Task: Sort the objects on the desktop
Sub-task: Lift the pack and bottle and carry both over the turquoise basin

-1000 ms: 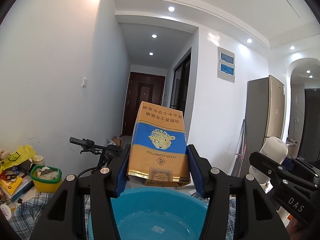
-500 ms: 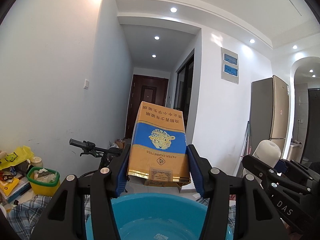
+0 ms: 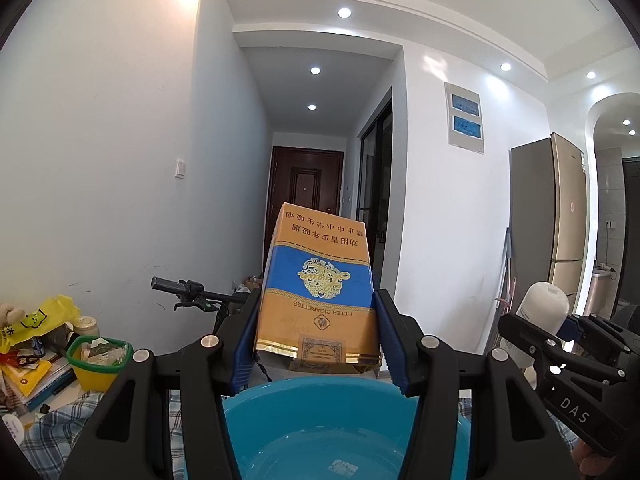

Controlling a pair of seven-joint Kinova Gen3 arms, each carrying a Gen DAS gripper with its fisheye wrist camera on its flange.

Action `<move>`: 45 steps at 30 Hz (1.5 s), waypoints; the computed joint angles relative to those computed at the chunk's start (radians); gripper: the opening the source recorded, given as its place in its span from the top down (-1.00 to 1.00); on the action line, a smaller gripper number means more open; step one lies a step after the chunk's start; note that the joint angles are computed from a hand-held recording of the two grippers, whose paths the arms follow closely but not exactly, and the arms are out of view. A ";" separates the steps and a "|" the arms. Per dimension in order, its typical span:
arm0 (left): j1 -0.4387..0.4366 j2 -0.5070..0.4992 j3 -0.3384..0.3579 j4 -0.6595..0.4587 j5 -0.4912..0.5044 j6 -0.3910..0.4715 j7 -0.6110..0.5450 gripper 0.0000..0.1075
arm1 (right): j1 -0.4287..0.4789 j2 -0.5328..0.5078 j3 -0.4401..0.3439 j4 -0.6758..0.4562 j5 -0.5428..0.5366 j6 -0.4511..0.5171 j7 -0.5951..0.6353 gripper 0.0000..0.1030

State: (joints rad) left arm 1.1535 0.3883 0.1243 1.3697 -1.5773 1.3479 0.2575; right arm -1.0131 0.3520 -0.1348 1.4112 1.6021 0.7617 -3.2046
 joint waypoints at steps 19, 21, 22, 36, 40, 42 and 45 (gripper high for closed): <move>-0.156 0.070 -0.047 -0.263 0.600 -0.129 -0.481 -0.04 | 0.246 0.083 -0.185 -0.193 -0.545 -0.086 0.493 0.26; -0.170 0.072 -0.060 -0.260 0.648 -0.155 -0.497 -0.04 | 0.249 0.098 -0.171 -0.219 -0.627 -0.088 0.567 0.26; -0.177 0.071 -0.064 -0.258 0.672 -0.168 -0.507 -0.04 | 0.229 0.105 -0.137 -0.229 -0.667 -0.086 0.599 0.26; -0.243 0.091 -0.096 -0.262 0.843 -0.204 -0.571 -0.04 | 0.264 0.206 -0.073 -0.372 -1.159 -0.007 1.010 0.26; -0.267 0.099 -0.090 -0.265 0.892 -0.226 -0.611 -0.04 | 0.214 0.222 0.003 -0.380 -1.174 0.004 1.003 0.26; -0.268 0.115 -0.096 -0.284 0.907 -0.208 -0.628 -0.04 | 0.204 0.236 0.022 -0.399 -1.202 0.017 1.022 0.26; -0.273 0.118 -0.102 -0.284 0.931 -0.217 -0.640 -0.04 | 0.192 0.250 0.054 -0.419 -1.242 0.033 1.044 0.26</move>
